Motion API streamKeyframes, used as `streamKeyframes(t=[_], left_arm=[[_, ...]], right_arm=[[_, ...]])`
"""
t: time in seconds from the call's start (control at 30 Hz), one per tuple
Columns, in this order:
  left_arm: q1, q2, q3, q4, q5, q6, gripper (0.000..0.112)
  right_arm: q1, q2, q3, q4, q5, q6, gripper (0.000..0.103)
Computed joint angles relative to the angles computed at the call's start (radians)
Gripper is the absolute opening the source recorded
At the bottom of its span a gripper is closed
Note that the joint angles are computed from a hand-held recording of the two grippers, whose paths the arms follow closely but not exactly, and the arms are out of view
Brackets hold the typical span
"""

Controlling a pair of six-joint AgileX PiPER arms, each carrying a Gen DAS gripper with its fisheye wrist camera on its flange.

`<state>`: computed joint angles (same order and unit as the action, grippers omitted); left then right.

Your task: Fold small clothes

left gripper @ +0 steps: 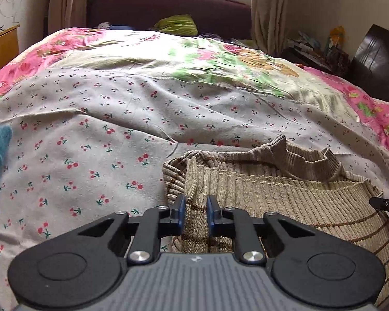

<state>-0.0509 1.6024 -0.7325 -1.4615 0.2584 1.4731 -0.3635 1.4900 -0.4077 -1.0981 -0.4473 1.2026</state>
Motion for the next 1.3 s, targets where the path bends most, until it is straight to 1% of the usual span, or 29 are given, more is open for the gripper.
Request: streamKeyframes(t=[0.1,0.13,0.17,0.2,0.23,0.3,0.37,0.4,0.43,0.47,0.53,0.6,0.67,0.73,0.77,0.83,0.9,0.93,0.97,1.03,1.1,1.13,1.2,1.23,1.3], left_arm=[[0.020,0.038,-0.043,0.113,0.034,-0.127,0.029],[0.024,0.051,-0.057,0.143,0.043,-0.158,0.029],[0.023,0.063,-0.074,0.203,0.048,-0.212,0.031],[0.016,0.074,-0.088,0.258,0.040,-0.262,0.033],[0.008,0.083,-0.095,0.278,0.026,-0.280,0.038],[-0.003,0.100,-0.110,0.324,0.011,-0.325,0.040],[-0.003,0.111,-0.122,0.357,0.016,-0.369,0.038],[-0.003,0.108,-0.119,0.342,0.014,-0.360,0.035],[0.000,0.101,-0.112,0.318,0.017,-0.334,0.028],[0.003,0.088,-0.101,0.276,0.016,-0.291,0.025],[0.027,0.064,-0.080,0.158,0.044,-0.176,0.021],[0.054,0.047,-0.074,0.095,0.069,-0.133,0.021],[0.071,0.045,-0.075,0.047,0.079,-0.110,0.021],[0.067,0.055,-0.075,0.012,0.067,-0.081,0.021],[0.059,0.064,-0.075,0.009,0.057,-0.078,0.021],[0.042,0.088,-0.072,-0.005,0.033,-0.065,0.021],[0.042,0.107,-0.063,-0.066,0.026,-0.007,0.021],[0.051,0.112,-0.061,-0.086,0.038,0.010,0.021],[0.062,0.114,-0.062,-0.088,0.053,0.007,0.021],[0.076,0.115,-0.067,-0.060,0.076,-0.021,0.021],[0.078,0.114,-0.072,-0.035,0.081,-0.045,0.021],[0.079,0.115,-0.072,-0.031,0.083,-0.050,0.021],[0.080,0.114,-0.072,-0.031,0.086,-0.056,0.021],[0.081,0.113,-0.072,-0.032,0.088,-0.058,0.021],[0.091,0.106,-0.066,-0.051,0.107,-0.043,0.021]], right_arm=[[-0.015,0.008,-0.006,-0.036,-0.017,0.035,0.006],[-0.019,0.013,-0.008,-0.047,-0.024,0.046,0.010],[-0.023,0.018,-0.009,-0.050,-0.030,0.052,0.010],[-0.025,0.023,-0.010,-0.049,-0.035,0.056,0.010],[-0.027,0.028,-0.013,-0.053,-0.038,0.062,0.010],[-0.028,0.032,-0.018,-0.063,-0.036,0.078,0.010],[-0.029,0.017,-0.014,-0.062,-0.029,0.079,0.001],[-0.038,0.002,-0.009,-0.068,-0.037,0.084,0.000],[-0.048,-0.019,-0.002,-0.071,-0.046,0.089,0.000],[-0.059,-0.045,0.006,-0.068,-0.052,0.091,0.000],[-0.086,-0.097,0.020,-0.059,-0.072,0.097,0.000],[-0.113,-0.123,0.019,-0.064,-0.085,0.116,0.000],[-0.127,-0.104,0.004,-0.095,-0.086,0.146,0.000],[-0.123,-0.067,-0.001,-0.117,-0.085,0.150,0.000],[-0.114,-0.054,0.001,-0.109,-0.077,0.142,0.008],[-0.081,-0.025,0.014,-0.033,-0.050,0.051,0.009],[-0.082,0.010,0.011,-0.029,-0.064,0.032,0.011],[-0.082,0.024,0.006,-0.032,-0.071,0.031,0.013],[-0.076,0.034,-0.001,-0.032,-0.069,0.025,0.015],[-0.050,0.045,-0.020,-0.027,-0.044,0.006,0.016],[-0.039,0.057,-0.039,-0.056,-0.037,0.030,0.016],[-0.036,0.056,-0.041,-0.061,-0.034,0.035,0.016],[-0.036,0.032,-0.037,-0.078,-0.019,0.060,0.004],[-0.051,0.010,-0.026,-0.086,-0.029,0.065,0.000],[-0.091,-0.039,0.001,-0.089,-0.060,0.065,0.000]])
